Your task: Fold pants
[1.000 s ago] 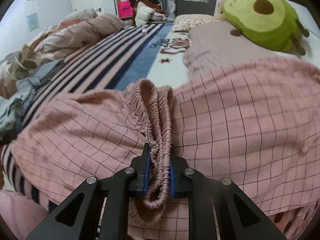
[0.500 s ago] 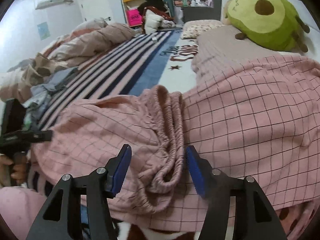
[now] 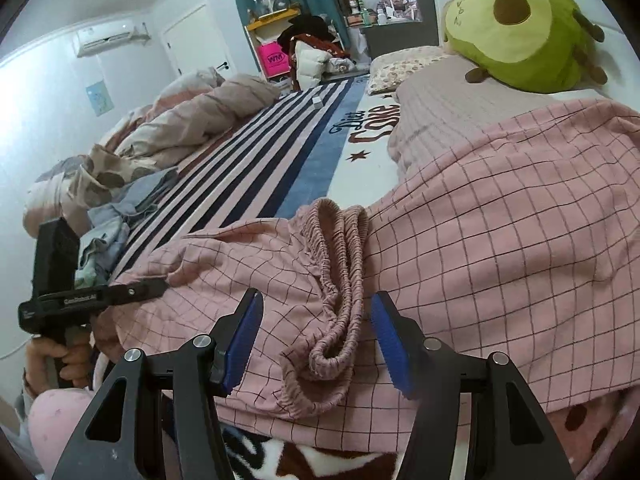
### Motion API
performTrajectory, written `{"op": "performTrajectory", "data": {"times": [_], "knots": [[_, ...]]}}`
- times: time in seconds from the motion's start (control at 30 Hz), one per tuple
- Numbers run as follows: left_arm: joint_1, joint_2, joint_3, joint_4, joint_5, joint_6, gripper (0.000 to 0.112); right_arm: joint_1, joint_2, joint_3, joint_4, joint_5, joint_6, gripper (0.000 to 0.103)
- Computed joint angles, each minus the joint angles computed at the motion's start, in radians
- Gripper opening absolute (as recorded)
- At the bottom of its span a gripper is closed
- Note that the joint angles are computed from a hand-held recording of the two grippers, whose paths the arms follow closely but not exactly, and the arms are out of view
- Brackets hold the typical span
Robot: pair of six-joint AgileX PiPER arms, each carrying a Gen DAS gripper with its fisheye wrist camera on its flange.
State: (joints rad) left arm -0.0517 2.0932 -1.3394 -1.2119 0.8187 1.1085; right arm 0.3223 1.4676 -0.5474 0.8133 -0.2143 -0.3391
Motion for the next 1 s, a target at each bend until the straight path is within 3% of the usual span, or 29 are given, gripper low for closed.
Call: {"op": "performTrajectory", "data": {"times": [0.07, 0.33, 0.4, 0.53, 0.6, 0.67, 0.77, 1.0], "knots": [[0.016, -0.017, 0.013, -0.011, -0.032, 0.017, 0.009, 0.007, -0.014, 0.004, 0.052, -0.002, -0.046, 0.052], [0.125, -0.058, 0.028, 0.016, -0.123, 0.046, 0.009, 0.078, -0.05, -0.024, 0.517, -0.019, -0.495, 0.052], [0.176, -0.055, 0.006, 0.047, -0.109, 0.013, 0.009, 0.096, -0.059, -0.029, 0.621, -0.031, -0.596, 0.052], [0.187, -0.064, 0.001, 0.167, -0.167, -0.006, 0.012, 0.137, -0.082, -0.025, 0.808, -0.1, -0.761, 0.054], [0.173, -0.06, -0.003, 0.238, -0.172, -0.03, 0.014, 0.141, -0.088, -0.016, 0.846, -0.13, -0.78, 0.057], [0.159, -0.077, 0.015, 0.26, -0.212, -0.027, 0.023, 0.137, -0.099, 0.007, 0.855, -0.159, -0.762, 0.058], [0.166, -0.11, 0.038, 0.212, -0.212, -0.003, 0.041, 0.11, -0.13, 0.065, 0.809, -0.176, -0.678, 0.062], [0.112, -0.258, 0.156, 0.148, -0.343, 0.033, 0.058, 0.017, -0.235, 0.216, 0.722, -0.232, -0.516, 0.069]]}}
